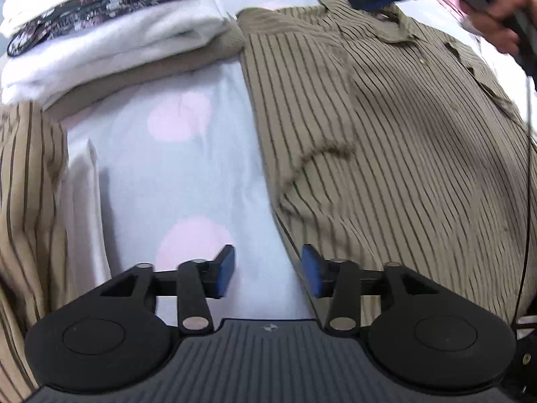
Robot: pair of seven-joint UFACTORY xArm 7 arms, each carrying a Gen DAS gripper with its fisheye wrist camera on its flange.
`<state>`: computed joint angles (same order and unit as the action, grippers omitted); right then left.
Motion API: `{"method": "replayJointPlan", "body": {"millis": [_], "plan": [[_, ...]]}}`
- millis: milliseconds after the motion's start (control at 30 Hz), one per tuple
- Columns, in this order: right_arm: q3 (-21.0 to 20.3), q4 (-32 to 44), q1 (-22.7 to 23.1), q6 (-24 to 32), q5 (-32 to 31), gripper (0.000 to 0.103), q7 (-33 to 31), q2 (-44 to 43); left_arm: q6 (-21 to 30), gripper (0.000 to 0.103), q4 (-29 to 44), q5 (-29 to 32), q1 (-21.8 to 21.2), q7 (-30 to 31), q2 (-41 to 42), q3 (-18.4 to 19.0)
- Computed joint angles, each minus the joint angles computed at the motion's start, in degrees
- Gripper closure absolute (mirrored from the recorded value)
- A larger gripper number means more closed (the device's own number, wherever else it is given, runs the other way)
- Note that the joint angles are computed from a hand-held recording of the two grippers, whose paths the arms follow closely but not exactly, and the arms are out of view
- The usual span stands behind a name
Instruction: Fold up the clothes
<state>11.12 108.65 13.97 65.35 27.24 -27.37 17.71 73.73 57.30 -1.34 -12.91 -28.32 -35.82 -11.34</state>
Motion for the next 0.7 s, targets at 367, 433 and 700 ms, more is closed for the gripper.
{"method": "replayJointPlan", "body": {"millis": [367,433,700], "plan": [[-7.8,-44.3,-1.5,-1.0,8.6,0.066,-10.7,-37.0,8.3,0.056,-2.5,-4.3,-4.4,-8.3,-5.6,-5.3],[-8.9,-50.3,-0.9,-0.9,7.5,0.066,-10.1,-42.5,9.5,0.054,-3.0,-5.0,-5.4,-9.8,-6.6,-6.2],[-10.6,-67.5,1.5,0.6,3.1,0.066,-4.7,-62.5,12.5,0.053,-4.1,-9.7,-8.2,-18.7,-10.2,-8.8]]}}
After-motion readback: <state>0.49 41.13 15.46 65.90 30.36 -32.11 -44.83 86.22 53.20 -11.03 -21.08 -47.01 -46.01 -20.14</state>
